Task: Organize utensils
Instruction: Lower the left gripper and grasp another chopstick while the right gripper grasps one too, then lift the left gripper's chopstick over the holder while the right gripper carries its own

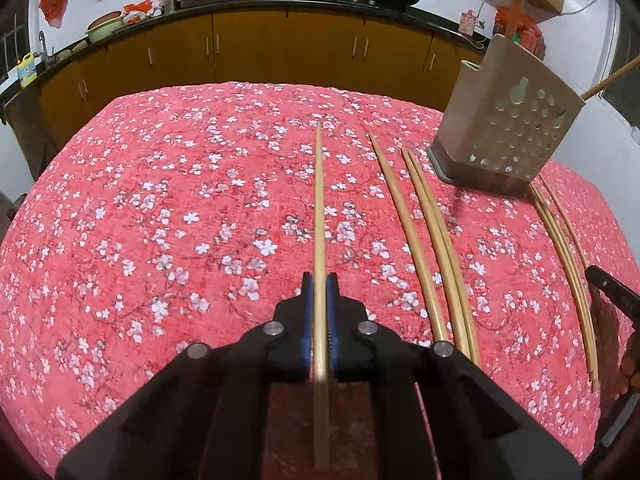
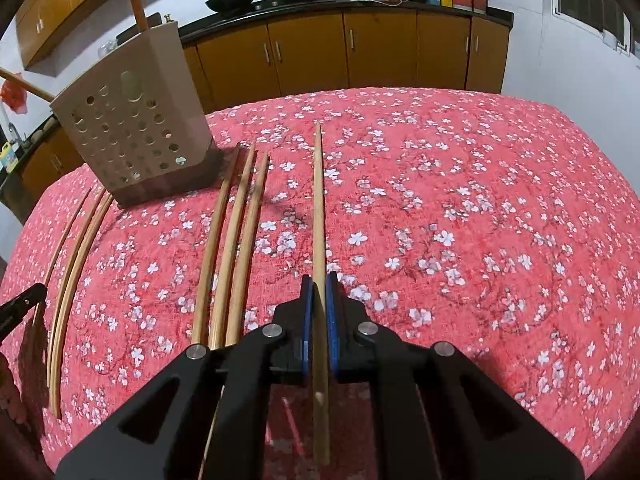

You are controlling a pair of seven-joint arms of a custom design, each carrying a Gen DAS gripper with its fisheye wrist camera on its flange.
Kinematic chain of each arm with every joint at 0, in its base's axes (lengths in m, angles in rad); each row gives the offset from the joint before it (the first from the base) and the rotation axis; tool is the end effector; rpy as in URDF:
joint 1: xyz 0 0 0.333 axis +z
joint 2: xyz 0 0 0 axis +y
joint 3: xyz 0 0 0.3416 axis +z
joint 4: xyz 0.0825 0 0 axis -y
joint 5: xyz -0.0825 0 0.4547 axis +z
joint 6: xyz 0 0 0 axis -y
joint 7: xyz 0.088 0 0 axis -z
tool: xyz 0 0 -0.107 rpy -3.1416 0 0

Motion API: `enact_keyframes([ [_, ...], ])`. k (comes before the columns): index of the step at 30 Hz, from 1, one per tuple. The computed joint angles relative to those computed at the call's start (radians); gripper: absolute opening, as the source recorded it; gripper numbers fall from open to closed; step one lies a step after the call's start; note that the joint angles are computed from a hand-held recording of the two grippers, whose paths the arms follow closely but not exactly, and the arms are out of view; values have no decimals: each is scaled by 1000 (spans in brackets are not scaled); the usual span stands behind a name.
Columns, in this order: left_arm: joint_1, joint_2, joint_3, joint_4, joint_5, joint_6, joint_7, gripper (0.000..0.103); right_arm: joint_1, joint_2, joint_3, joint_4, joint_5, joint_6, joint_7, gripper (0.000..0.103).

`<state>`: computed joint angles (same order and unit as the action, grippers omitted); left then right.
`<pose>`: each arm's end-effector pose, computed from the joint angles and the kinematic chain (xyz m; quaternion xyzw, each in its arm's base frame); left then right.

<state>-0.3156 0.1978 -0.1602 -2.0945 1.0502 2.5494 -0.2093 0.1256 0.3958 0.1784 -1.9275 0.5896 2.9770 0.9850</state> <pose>0.5750 -0.3072 0.3292 -0.8064 0.4845 -0.2174 0.2601 0.7038 0.1705 0.3273 -0.7557 0.5567 -0.1412 0.3147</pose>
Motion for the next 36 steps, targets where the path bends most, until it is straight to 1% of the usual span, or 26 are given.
enact_keyframes([
  [3,3,-6,3,-9,5,14,-9,9,2,1,0,1,2,0,0,8],
  [9,-1,3,2,3,5,13,-21,9,3,1,-2,-1,-2,3,1,8],
  [15,4,-7,6,-10,18,40,-54,9,5,-1,-4,-3,-6,5,3,8],
  [36,10,-14,2,-16,11,40,-44,10,4,0,-3,-3,-7,5,4,8],
])
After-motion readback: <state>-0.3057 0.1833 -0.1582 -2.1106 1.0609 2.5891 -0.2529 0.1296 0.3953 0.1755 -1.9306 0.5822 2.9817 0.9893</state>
